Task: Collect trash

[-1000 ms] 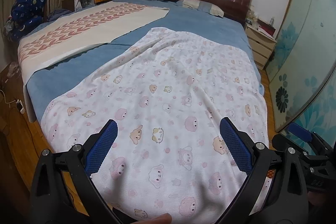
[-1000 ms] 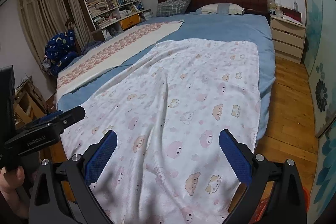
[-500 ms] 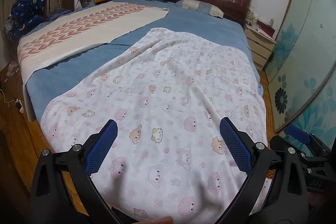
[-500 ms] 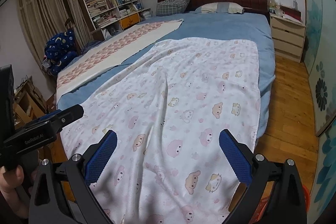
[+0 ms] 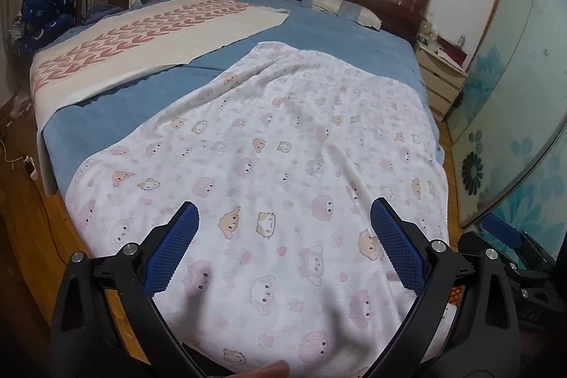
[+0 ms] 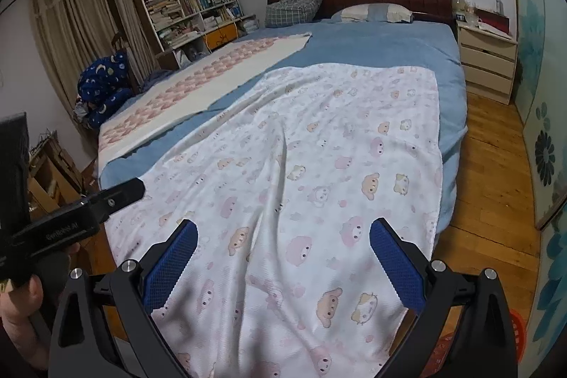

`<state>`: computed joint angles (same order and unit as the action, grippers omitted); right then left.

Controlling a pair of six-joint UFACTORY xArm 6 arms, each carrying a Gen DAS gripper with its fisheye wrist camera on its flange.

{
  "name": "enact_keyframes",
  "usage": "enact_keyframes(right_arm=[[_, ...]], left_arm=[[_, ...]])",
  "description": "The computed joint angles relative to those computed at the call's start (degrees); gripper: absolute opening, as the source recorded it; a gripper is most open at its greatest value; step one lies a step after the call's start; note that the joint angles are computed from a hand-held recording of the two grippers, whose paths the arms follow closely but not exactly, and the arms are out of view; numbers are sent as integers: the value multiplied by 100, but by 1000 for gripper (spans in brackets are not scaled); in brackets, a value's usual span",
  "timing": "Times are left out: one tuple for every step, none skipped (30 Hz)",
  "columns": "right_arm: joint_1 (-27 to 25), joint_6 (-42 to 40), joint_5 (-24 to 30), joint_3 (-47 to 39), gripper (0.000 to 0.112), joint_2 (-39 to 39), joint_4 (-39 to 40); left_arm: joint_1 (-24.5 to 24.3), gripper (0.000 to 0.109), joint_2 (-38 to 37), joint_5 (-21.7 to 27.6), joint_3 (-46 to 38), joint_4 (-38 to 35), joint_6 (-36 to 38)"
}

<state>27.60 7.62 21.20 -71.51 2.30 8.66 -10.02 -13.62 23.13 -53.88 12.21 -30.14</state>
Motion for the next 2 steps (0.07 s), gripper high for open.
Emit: enact_keyframes(right_arm=[[2,45,4,0,96,4,-87],[2,58,50,-17,96,14,-81]], left_arm=[[-4,97,-10,-3,9,-7,12],[-8,97,-11,0,9,15,6]])
